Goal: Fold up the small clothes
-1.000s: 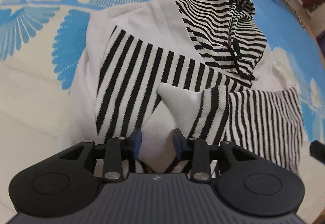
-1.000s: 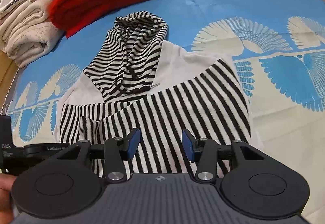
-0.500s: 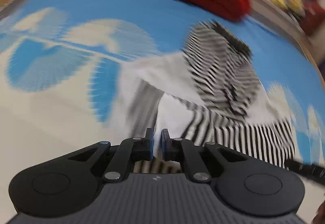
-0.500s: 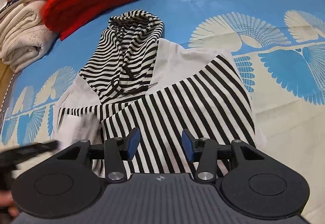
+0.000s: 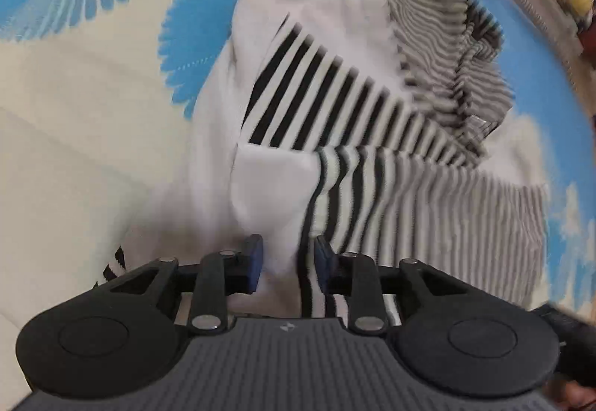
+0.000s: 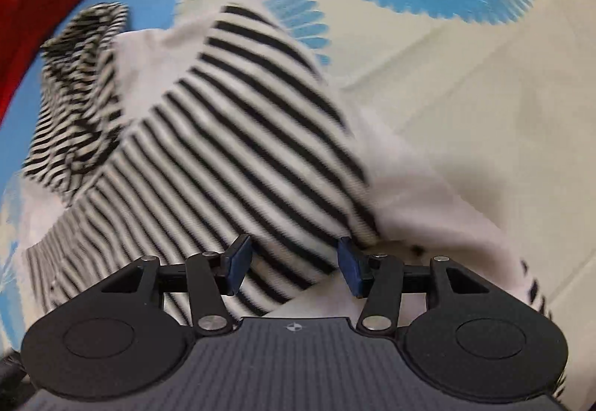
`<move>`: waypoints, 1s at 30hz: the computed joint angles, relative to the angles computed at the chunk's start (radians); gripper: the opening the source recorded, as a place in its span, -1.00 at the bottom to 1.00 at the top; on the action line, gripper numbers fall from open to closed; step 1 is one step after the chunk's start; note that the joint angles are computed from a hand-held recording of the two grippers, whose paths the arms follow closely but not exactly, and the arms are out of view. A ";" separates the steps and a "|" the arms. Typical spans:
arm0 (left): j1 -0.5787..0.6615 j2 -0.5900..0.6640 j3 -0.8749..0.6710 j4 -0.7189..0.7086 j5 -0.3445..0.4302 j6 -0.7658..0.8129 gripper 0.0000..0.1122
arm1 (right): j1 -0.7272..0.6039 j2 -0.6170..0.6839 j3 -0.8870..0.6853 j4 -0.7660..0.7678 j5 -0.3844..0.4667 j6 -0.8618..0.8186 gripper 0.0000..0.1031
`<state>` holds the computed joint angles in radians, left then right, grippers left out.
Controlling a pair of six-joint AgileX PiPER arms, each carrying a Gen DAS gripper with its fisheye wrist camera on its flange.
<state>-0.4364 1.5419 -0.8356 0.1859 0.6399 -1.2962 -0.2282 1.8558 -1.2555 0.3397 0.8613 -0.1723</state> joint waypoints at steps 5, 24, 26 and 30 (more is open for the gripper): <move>-0.138 0.015 -0.136 0.236 0.169 -0.136 -0.06 | -0.004 -0.068 0.012 0.045 0.013 -0.073 0.07; -0.271 0.135 -0.333 0.490 0.382 -0.264 0.30 | 0.010 -0.132 -0.019 0.064 -0.066 -0.388 0.32; -0.293 0.149 -0.358 0.540 0.420 -0.290 0.34 | 0.005 -0.147 -0.012 0.066 -0.078 -0.425 0.32; -0.332 0.167 -0.387 0.631 0.486 -0.358 0.34 | 0.003 -0.150 -0.011 0.070 -0.087 -0.456 0.32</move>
<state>-0.7681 1.7087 -1.2227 0.8164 1.1261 -1.6546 -0.2252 1.7058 -1.2667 0.4096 0.7747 -0.6286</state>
